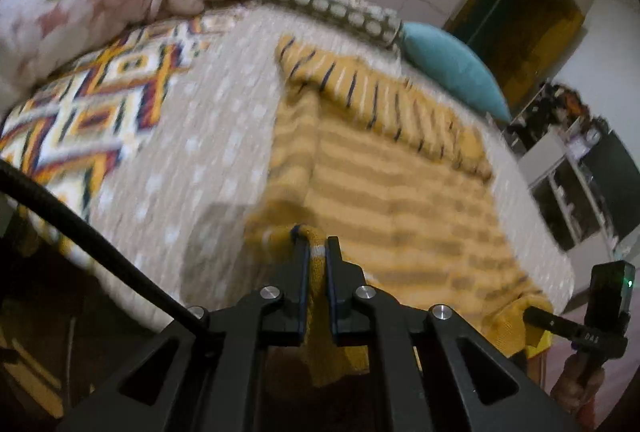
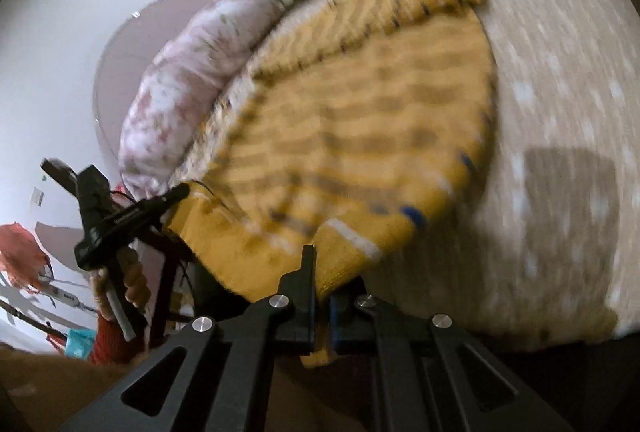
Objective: Fold small clothes
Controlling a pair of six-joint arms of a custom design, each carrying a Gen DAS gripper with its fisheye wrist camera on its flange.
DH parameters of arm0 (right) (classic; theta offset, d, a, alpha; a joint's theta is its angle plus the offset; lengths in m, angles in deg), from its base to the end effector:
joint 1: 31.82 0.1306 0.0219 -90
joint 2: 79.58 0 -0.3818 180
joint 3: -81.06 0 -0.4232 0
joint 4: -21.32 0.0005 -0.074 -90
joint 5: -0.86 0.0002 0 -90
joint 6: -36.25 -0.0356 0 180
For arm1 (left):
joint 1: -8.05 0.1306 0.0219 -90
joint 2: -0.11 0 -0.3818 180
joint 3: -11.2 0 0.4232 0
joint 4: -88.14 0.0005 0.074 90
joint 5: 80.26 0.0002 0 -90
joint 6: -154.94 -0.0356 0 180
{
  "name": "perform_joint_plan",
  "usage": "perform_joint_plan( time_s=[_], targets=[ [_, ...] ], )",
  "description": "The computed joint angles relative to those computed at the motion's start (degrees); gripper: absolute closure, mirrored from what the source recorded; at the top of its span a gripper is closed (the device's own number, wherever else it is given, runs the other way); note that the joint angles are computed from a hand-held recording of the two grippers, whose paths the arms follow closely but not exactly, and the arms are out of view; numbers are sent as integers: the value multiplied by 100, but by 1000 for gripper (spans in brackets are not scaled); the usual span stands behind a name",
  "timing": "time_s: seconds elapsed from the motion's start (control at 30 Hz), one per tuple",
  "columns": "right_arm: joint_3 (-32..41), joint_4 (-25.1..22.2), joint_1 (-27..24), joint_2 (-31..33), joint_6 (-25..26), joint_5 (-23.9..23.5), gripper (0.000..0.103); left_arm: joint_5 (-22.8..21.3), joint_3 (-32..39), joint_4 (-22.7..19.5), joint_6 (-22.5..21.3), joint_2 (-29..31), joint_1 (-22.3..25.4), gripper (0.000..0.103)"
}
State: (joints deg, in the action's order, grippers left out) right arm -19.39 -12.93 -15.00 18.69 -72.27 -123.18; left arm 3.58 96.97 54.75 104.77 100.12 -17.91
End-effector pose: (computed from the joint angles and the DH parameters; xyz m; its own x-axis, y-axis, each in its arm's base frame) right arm 0.5111 0.1748 0.2899 -0.9033 0.0019 -0.4291 -0.2906 0.7330 0.6150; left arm 0.5158 -0.2474 0.3215 -0.7472 -0.3445 -0.5683 -0.1412 0.9179 -0.3708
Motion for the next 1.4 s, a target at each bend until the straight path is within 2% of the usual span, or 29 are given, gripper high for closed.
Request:
perform_joint_plan(
  time_s=[0.1, 0.2, 0.27, 0.33, 0.43, 0.53, 0.57, 0.6, 0.63, 0.67, 0.7, 0.77, 0.8, 0.97, 1.0, 1.03, 1.07, 1.1, 1.2, 1.27, 1.33, 1.4],
  targets=[
    [675, 117, -51, 315, -14, 170, 97, -329, 968, -168, -363, 557, 126, 96],
    [1648, 72, -125, 877, -106, 427, 97, -355, 2173, -542, -537, 1301, 308, 97],
    [2488, -84, -174, 1413, -222, 646, 97, -540, 3348, -1012, -652, 2048, 426, 103],
    [3282, -329, -201, 1946, -326, 874, 97, -705, 4453, -1490, -690, 2763, 512, 103],
    [4589, -892, -275, 2867, -535, 930, 97, -430, 6292, -2397, -629, 3970, 726, 103],
    [5658, -1441, -296, 3649, -576, 1087, 97, -270, 7649, -3082, -662, 4863, 813, 103],
    [5870, -1546, -313, 3818, -559, 1124, 97, -205, 7870, -3198, -706, 5012, 827, 103],
    [6129, -1663, -328, 4004, -550, 1165, 97, -135, 7803, -3171, -750, 5003, 841, 102],
    [6346, -1759, -354, 4169, -557, 1160, 97, -109, 7451, -2951, -804, 4852, 848, 99],
    [6556, -1871, -376, 4331, -576, 1143, 97, -55, 7157, -2821, -870, 4729, 854, 87],
    [6671, -1938, -382, 4429, -575, 1135, 97, 85, 6896, -2705, -947, 4627, 862, 68],
    [6796, -2015, -413, 4566, -549, 1060, 97, 172, 6379, -2357, -1077, 4423, 852, 50],
    [6820, -2026, -423, 4607, -543, 1022, 97, 139, 6166, -2232, -1220, 4350, 830, 48],
    [6626, -1886, -439, 4548, -504, 933, 97, 287, 6300, -2466, -1918, 4603, 720, 48],
    [6611, -1878, -441, 4538, -480, 930, 97, 245, 6304, -2486, -2015, 4628, 688, 53],
    [6594, -1883, -437, 4526, -444, 948, 97, 105, 6354, -2560, -2133, 4672, 644, 65],
    [6610, -1918, -429, 4531, -399, 986, 97, -58, 6423, -2688, -2208, 4713, 605, 98],
    [6588, -1939, -421, 4510, -345, 1023, 97, -93, 6422, -2746, -2193, 4702, 589, 97],
    [6057, -1642, -422, 4153, -342, 914, 97, -158, 5625, -2208, -2059, 4136, 562, 98],
    [5602, -1283, -444, 3828, -414, 725, 97, -84, 5261, -1911, -1961, 3786, 581, 98],
    [5377, -1023, -465, 3610, -435, 634, 97, -91, 5405, -1906, -1856, 3748, 634, 98],
    [5552, -971, -494, 3654, -543, 528, 97, -115, 6272, -2252, -1687, 4152, 742, 98]
  ],
)
